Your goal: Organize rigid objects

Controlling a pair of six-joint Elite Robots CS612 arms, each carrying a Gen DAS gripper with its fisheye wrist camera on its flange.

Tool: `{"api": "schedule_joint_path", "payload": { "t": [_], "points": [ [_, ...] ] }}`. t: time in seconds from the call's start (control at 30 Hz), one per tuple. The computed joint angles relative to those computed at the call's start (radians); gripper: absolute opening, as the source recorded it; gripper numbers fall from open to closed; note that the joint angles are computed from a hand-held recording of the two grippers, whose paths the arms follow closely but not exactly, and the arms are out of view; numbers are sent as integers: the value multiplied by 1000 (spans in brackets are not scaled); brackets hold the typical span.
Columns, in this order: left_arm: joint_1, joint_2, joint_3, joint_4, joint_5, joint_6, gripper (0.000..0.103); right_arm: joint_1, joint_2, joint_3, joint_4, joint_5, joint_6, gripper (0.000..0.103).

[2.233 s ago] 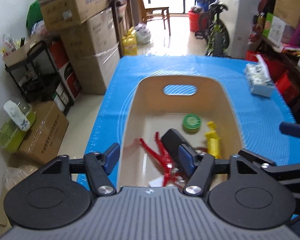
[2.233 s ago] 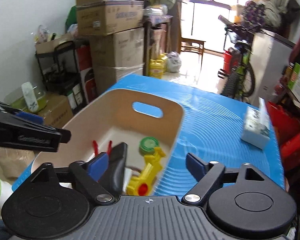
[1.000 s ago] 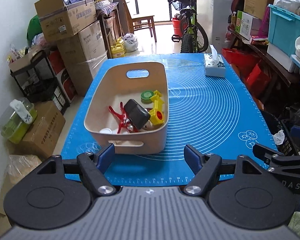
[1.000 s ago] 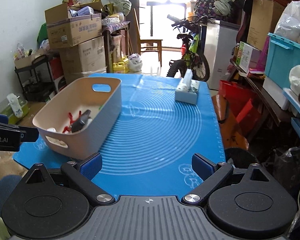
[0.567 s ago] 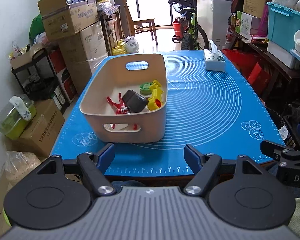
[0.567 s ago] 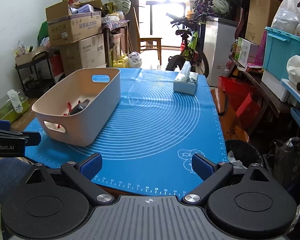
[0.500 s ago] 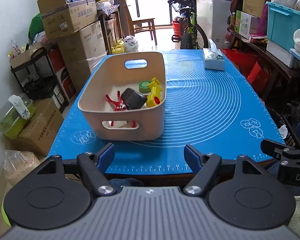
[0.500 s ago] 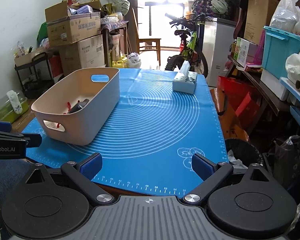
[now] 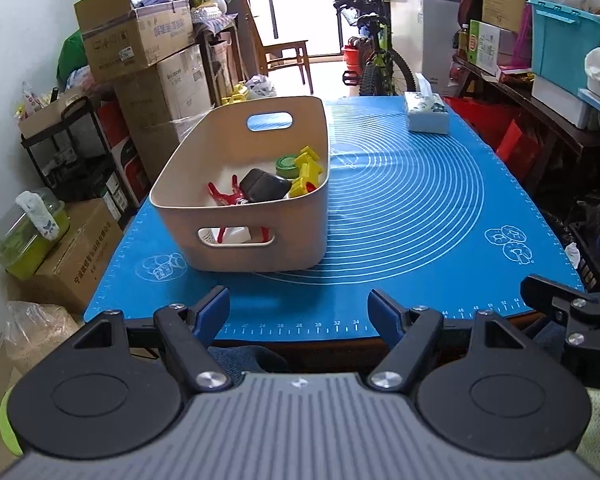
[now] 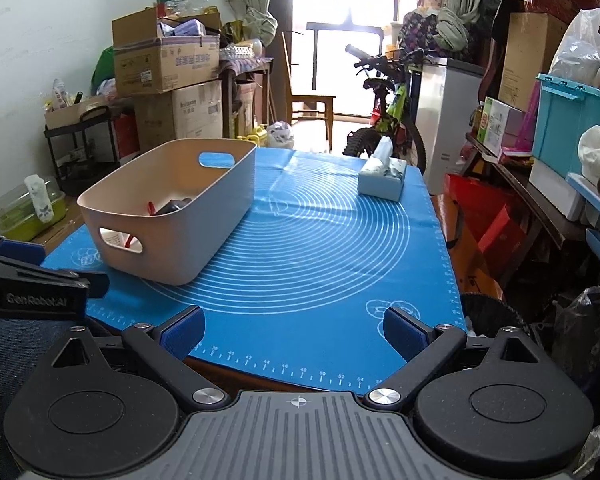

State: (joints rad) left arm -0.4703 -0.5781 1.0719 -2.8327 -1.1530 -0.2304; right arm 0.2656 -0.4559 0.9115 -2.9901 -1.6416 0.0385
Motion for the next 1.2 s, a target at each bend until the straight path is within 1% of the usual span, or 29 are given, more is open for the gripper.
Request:
{"api": "schedule_joint_path", "payload": {
  "t": [0.23, 0.4, 1.2],
  "points": [
    [2, 2, 1, -9, -7, 2, 76, -2, 0, 2, 2, 1, 2, 96],
    [-1, 5, 1, -18, 3, 11, 76, -2, 0, 2, 0, 0, 2, 96],
    [-2, 7, -3, -11, 4, 16, 76, -2, 2, -1, 7, -1, 14, 96]
  ]
}}
